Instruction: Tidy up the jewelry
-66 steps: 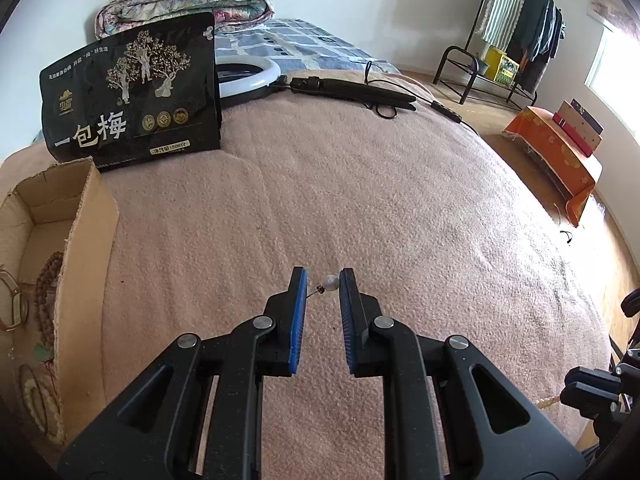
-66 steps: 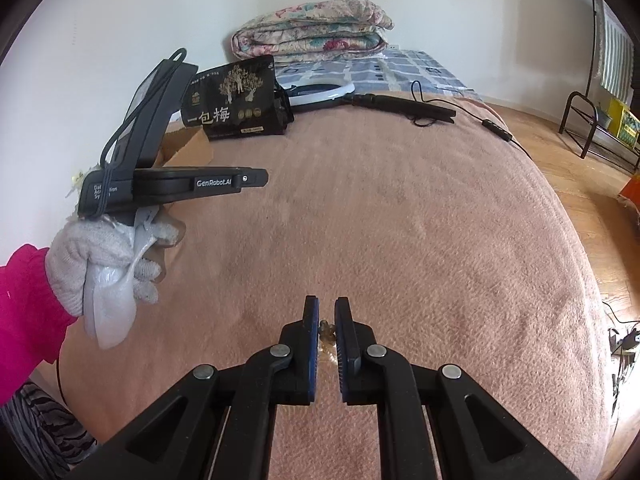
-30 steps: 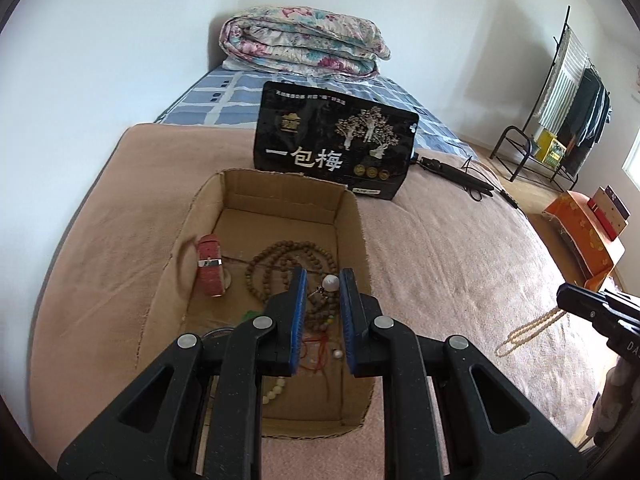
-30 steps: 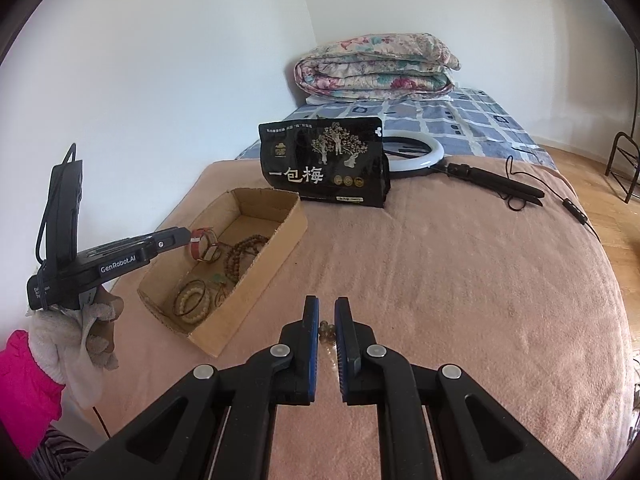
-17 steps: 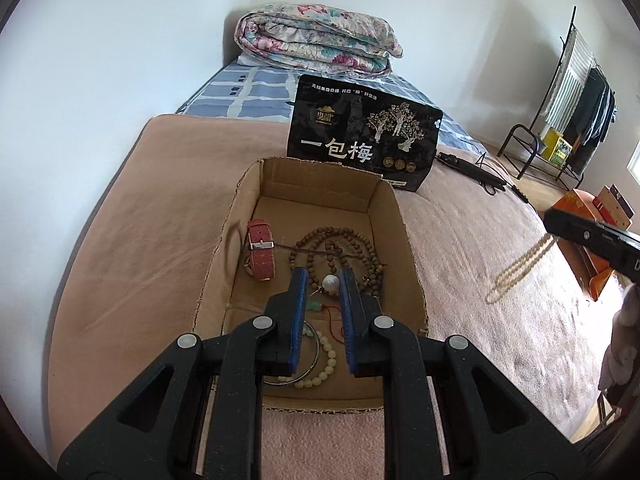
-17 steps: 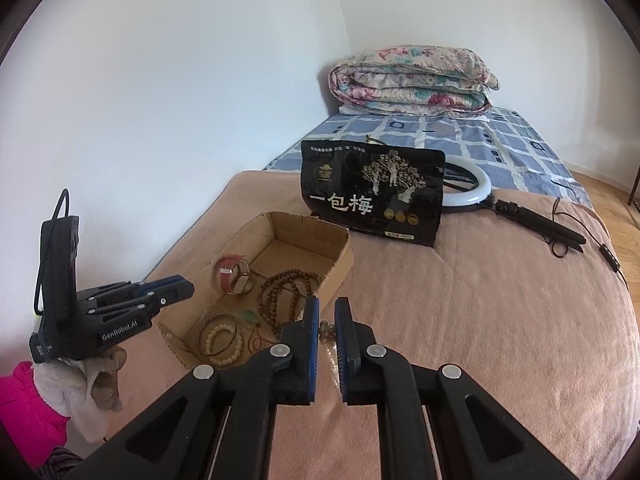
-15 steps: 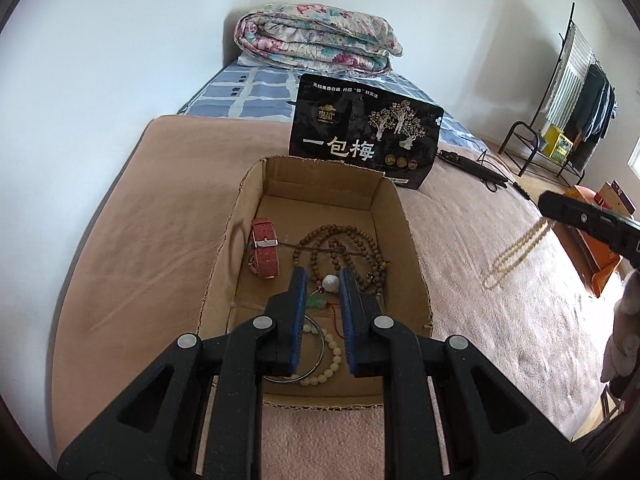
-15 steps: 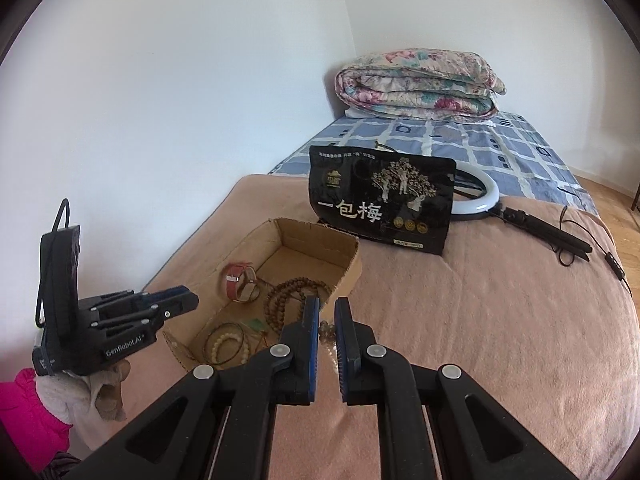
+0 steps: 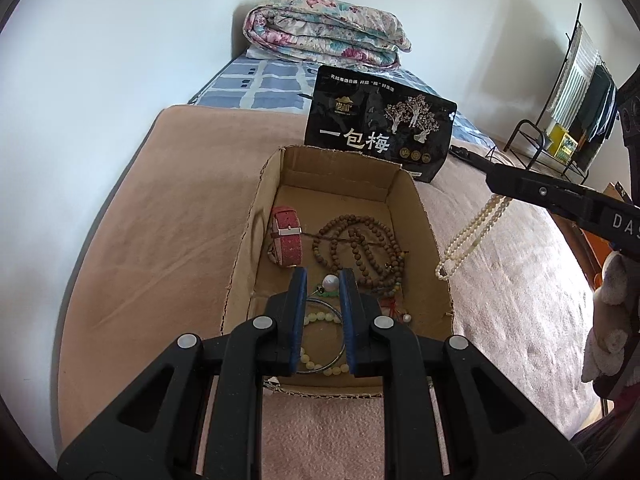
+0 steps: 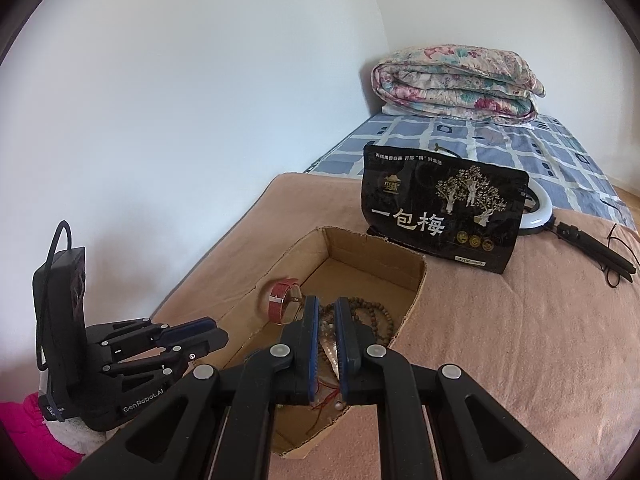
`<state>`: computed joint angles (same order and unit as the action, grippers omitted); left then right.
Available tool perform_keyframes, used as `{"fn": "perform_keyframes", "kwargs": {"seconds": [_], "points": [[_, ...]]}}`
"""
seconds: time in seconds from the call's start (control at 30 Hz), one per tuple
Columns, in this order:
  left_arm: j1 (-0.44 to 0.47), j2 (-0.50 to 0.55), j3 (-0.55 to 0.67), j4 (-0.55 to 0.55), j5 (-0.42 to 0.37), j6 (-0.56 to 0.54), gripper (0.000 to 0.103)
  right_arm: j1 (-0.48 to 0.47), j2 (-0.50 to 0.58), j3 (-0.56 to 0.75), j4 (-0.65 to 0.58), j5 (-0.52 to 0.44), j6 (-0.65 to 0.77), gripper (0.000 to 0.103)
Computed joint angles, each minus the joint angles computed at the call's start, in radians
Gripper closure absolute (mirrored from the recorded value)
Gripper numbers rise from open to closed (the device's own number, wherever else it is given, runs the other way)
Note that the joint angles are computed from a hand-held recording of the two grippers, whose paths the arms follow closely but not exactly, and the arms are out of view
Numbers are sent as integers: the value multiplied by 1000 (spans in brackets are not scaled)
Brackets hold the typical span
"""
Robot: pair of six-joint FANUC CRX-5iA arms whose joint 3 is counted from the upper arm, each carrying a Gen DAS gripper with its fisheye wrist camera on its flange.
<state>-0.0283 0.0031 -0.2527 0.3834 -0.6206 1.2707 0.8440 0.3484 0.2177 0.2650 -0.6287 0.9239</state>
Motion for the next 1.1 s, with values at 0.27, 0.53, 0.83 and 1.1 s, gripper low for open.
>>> {"fn": "perform_keyframes", "kwargs": {"seconds": [0.27,0.53,0.83,1.1], "points": [[7,11,16,-15,-37,17,69,-10,31,35,-58,-22,6,62],[2,-8,4,-38,-17,51,41,-3,16,-13,61,-41,-108,36],[-11,-53,0,-103,-33,116,41,16,-35,-85,152,-37,-176,26],[-38,-134,-9,-187,-47,219,41,40,-118,-188,241,-34,-252,20]]}}
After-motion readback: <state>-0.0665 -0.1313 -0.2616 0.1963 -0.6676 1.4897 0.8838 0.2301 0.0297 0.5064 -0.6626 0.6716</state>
